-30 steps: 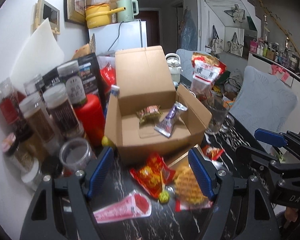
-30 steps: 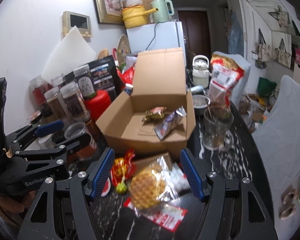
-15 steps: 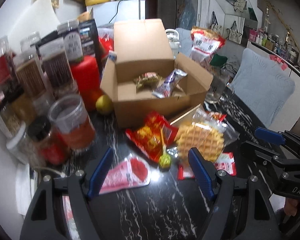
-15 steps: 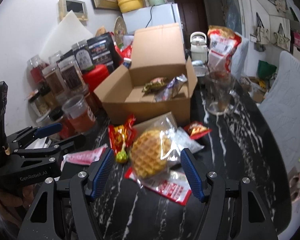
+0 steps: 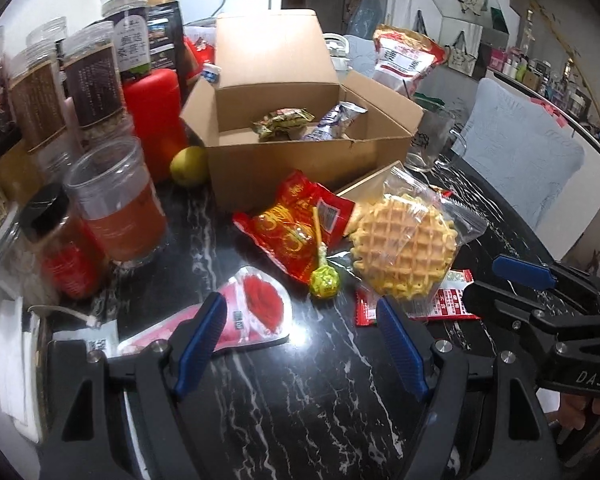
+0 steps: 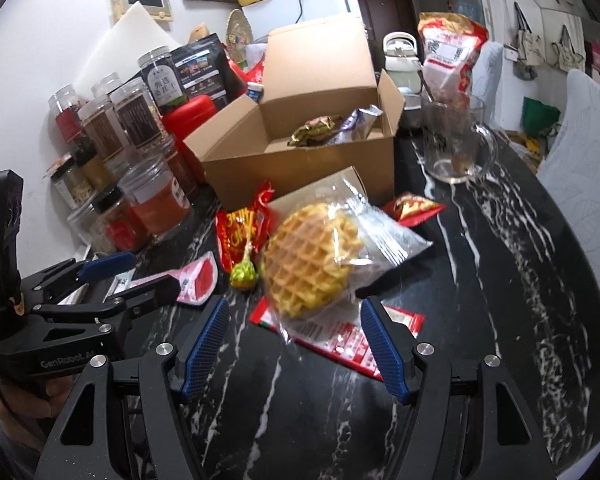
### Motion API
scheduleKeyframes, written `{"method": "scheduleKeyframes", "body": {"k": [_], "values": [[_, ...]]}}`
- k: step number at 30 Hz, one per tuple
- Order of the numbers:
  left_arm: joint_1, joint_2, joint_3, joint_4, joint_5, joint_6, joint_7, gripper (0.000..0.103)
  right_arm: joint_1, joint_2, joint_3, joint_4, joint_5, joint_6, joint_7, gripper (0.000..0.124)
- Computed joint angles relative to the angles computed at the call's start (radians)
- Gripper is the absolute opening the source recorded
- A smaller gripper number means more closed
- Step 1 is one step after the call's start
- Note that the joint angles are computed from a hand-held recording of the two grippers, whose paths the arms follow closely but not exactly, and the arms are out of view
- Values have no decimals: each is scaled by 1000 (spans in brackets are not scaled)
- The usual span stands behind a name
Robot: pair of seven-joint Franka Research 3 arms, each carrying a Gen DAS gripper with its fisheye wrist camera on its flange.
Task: Organize snacks
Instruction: 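Grasp green lollipop stick with left tool while right tool grasps waffle bag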
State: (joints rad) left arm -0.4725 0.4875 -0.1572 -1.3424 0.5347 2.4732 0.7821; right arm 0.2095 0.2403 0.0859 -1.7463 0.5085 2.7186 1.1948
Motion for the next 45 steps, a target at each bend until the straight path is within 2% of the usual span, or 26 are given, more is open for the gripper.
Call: {"method": "scheduleKeyframes", "body": {"k": [5, 9, 12, 13, 14, 18, 20, 23, 24, 27, 29, 33, 37, 45], "values": [[16, 57, -19, 51, -59, 7, 47, 77, -1, 13, -4, -3, -3, 4, 4, 69], [1, 108, -3, 113, -68, -14, 59, 77, -12, 30, 0, 6, 8, -2, -6, 69], [0, 141, -2, 151, -85, -6, 77, 65, -17, 42, -2, 15, 9, -6, -7, 69], [-1, 164, -4, 185, -96, -24, 91, 57, -20, 46, -1, 19, 12, -9, -7, 69], [-3, 179, -4, 209, -106, -39, 100, 54, -26, 53, 1, 27, 22, -15, -12, 69], [9, 242, -24, 293, -180, -67, 153, 52, -30, 71, 1, 45, 19, -23, -24, 69], [-2, 261, -12, 321, -185, -82, 164, 44, -35, 76, 3, 50, 23, -27, -30, 69], [-7, 275, -1, 339, -194, -82, 167, 40, -42, 83, 7, 59, 37, -33, -36, 69], [-10, 280, 4, 348, -193, -87, 166, 35, -45, 86, 8, 62, 42, -35, -38, 69], [-9, 301, 1, 376, -207, -102, 183, 35, -49, 91, 9, 69, 53, -43, -41, 69], [-14, 316, 8, 394, -209, -117, 185, 25, -50, 94, 9, 72, 56, -46, -40, 69], [-9, 297, 6, 359, -215, -90, 182, 24, -53, 97, 11, 76, 67, -55, -39, 69], [8, 235, -8, 262, -221, -32, 186, 24, -56, 97, 14, 77, 79, -62, -45, 69], [26, 129, -20, 105, -217, 19, 155, 24, -66, 113, 31, 98, 139, -80, -74, 69]]}}
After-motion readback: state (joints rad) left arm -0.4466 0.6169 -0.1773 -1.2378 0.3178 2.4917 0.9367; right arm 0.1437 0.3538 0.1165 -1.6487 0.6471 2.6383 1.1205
